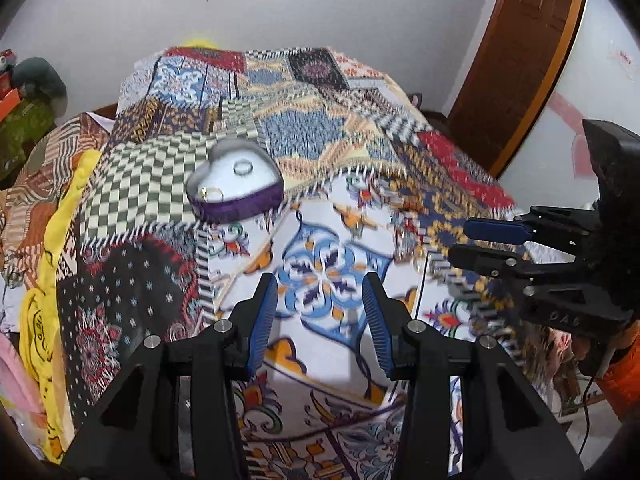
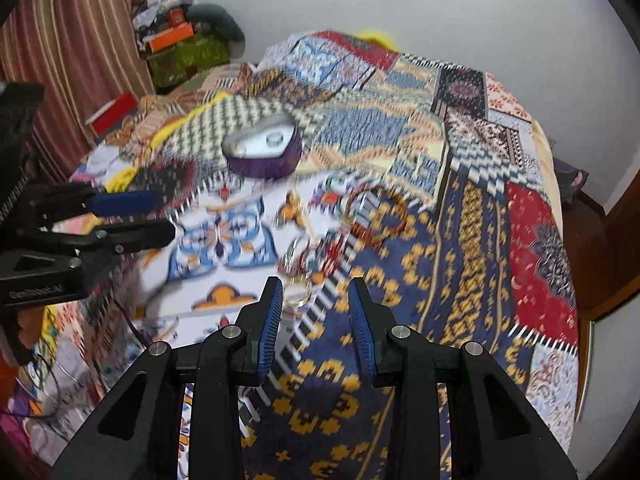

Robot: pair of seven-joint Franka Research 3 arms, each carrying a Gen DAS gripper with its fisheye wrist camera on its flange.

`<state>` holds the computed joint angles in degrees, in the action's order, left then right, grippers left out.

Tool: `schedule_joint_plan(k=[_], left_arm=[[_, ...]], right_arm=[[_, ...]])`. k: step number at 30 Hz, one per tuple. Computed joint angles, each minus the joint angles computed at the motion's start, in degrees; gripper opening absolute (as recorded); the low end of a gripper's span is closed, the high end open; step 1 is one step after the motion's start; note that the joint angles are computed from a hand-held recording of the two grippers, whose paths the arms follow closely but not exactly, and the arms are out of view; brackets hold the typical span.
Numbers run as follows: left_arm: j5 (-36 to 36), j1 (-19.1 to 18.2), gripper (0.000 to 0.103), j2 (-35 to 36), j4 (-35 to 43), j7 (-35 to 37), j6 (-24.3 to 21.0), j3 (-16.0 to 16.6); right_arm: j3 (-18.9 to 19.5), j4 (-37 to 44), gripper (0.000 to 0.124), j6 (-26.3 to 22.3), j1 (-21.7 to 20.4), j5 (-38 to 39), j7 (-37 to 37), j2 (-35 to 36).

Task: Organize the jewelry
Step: 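Move both tools back to the remaining jewelry on the bedspread, then grasp a gold ring with the right tool while the left tool grasps a silver pendant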

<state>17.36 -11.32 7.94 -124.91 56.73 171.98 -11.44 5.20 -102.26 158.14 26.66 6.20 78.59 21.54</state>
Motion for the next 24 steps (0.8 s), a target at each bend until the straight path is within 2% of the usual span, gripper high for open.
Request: schedule_joint_plan(k=[3,5,11,20,24], left_arm=[[6.84,-2.4,0.043,-0.05,-0.11,-6.11,-1.55,2.49],[9.08,-2.61,0.043,-0.14,-0.54,-8.48,-1.84,2.74],[8.65,-1.41,0.043,-0.28,-1.73,-9.01,-1.36,1.69],[7.86,-1.01,0.043,0.05,-1.2,-9.13,-0.34,1.4],[4.4,-0.06,0.043,0.92,-0.24,-5.99,-0.17,-0.11]], right_arm=[[-1.71,-0.14,0.031,0.61,1.6,-2.95,2.23,0.58],[-0.86,0.67,0.031,-0.18,0.79,-1.94,1.81,1.18],[0.99,2.19,0.031,-1.52,0.08,0.14,-1.65,2.48],[1.59,1.79,0.031,0.37,-0.45,2.65,-5.87,3.29],[2.22,1.45,0.02,1.19,-0.8,3.7,-7.99,3.35]])
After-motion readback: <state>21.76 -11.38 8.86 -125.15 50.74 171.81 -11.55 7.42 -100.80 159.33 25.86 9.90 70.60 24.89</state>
